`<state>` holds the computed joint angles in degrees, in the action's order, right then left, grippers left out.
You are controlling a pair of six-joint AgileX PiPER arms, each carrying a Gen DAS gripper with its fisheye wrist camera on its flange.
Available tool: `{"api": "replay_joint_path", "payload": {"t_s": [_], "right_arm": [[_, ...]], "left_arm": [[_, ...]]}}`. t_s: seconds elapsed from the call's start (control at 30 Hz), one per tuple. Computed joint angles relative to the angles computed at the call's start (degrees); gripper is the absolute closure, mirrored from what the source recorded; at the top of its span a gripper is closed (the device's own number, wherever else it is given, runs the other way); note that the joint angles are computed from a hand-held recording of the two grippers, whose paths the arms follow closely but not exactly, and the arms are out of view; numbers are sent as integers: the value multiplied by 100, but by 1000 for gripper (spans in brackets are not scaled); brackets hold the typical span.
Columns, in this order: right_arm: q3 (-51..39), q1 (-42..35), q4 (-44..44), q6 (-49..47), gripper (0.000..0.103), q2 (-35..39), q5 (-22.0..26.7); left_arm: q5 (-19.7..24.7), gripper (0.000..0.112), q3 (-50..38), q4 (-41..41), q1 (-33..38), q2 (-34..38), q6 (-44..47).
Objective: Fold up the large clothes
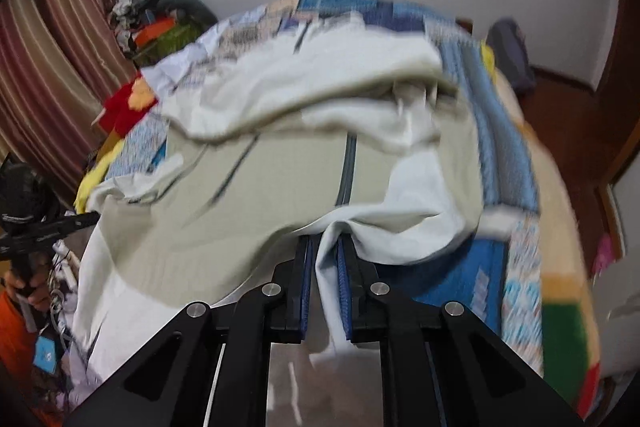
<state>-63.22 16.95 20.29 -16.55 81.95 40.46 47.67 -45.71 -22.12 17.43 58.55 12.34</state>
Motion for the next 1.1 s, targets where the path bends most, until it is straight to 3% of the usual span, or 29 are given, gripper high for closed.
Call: {"api": "replay_joint_path", "payload": {"t_s": [0.1, 0.23, 0.4, 0.63, 0.8, 0.9, 1.1], "right_arm": [[-621, -62, -53, 44, 95, 231, -72], [-1643, -168, -306, 317, 95, 681, -116], [-2491, -230, -982, 777, 95, 1150, 183], [-1352, -188, -1188, 132, 94, 630, 869], [-84, 196, -2006, 560, 94, 474, 762], [694, 417, -2987, 1568, 94, 215, 42], [-54, -99, -2337, 1134, 94, 612, 807]], "left_arm": [[67, 106, -768, -243, 76, 273, 107], [-258, 106, -1612, -42, -131, 850, -76], [-650, 106, -1771, 437, -492, 1248, -337], [-1028, 106, -837, 921, -870, 1256, -638], [-1084, 106, -353, 621, -685, 1127, -366], [-895, 106, -265, 612, -504, 1029, -327], [-90, 101, -164, 567, 196, 579, 155]]}}
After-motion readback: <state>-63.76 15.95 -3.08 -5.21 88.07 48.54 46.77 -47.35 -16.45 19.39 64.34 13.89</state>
